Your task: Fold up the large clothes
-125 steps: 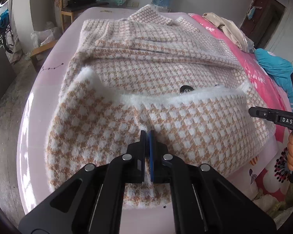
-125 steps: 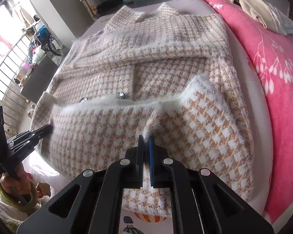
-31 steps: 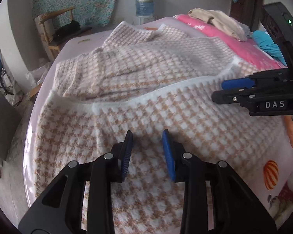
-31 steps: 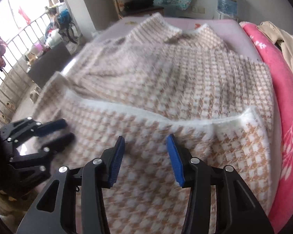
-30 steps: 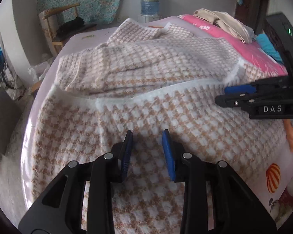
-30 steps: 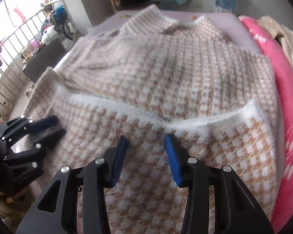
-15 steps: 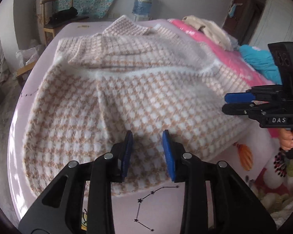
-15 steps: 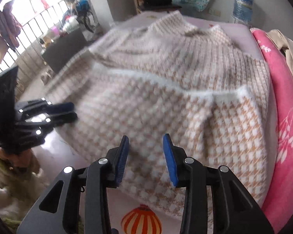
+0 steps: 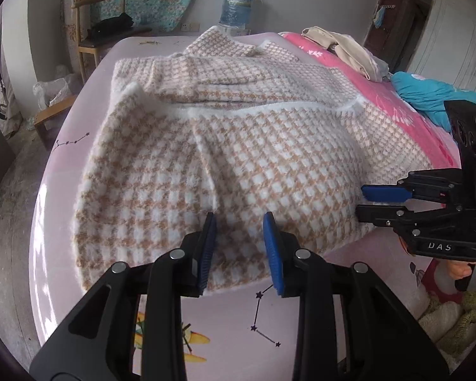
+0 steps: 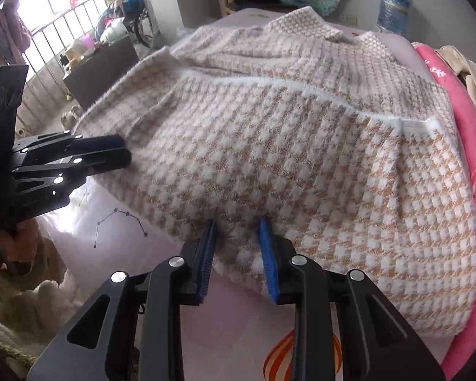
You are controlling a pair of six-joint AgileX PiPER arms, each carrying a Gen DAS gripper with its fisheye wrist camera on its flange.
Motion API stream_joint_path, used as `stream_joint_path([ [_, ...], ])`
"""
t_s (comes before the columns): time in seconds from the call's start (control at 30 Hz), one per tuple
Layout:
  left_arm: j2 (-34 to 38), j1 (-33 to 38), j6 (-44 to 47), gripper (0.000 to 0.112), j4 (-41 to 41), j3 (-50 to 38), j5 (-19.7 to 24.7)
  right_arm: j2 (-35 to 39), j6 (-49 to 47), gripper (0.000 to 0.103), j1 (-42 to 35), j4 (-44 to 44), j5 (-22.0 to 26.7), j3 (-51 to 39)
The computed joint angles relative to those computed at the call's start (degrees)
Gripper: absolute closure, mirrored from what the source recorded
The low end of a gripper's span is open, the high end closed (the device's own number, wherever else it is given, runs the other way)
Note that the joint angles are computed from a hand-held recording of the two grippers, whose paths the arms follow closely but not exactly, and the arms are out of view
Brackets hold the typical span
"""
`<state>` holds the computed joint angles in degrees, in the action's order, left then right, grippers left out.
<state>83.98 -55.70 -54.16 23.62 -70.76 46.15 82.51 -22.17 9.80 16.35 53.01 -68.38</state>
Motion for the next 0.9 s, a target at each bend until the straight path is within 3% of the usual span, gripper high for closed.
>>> stream_joint_path([
  [0.13, -3.97, -1.18, -2.26, 0.082, 3.31, 2.59, 2.81, -1.59, 6.92, 0.088, 2.86, -3.34, 2.35, -2.68],
  [0.23, -4.53, -0.60, -2.58, 0.082, 3.71, 3.81, 4.95, -2.37, 4.78, 0.088, 5.26, -0.63, 1.13, -2.56],
  [0.37, -5.44, 1.01, -3.96, 0.084, 2.52, 6.42, 3.68, 1.98, 5.58, 0.089, 7.68, -0.83, -3.70, -0.12],
  [0.47, -7.74, -0.38, -6.34, 0.088, 3.72, 6.28, 4.19, 1.67, 5.90, 0.092, 6.34, 0.06, -0.11, -2.70],
  [0.57, -9.58, -2.80, -6.14, 0.088, 4.86, 5.37, 1.09, -1.61, 5.09, 0.092, 5.45, -0.52, 1.23, -2.76],
  [0.73, -2.58, -5.23, -1.82, 0.088, 1.15, 0.02, -4.71, -4.84, 5.47, 0.092, 0.59, -3.61, 2.01, -1.45],
  [0.83, 5.72, -6.24, -1.86, 0.088, 0.13, -4.62, -0.70, -5.07, 5.77, 0.092, -1.56, -5.85, 0.08, 1.28],
  [0.9, 7.85, -7.02, -5.42, 0.086, 2.48, -3.93, -0.63, -3.77, 2.06, 0.092, -4.84, -1.48, -1.12, 3.71],
])
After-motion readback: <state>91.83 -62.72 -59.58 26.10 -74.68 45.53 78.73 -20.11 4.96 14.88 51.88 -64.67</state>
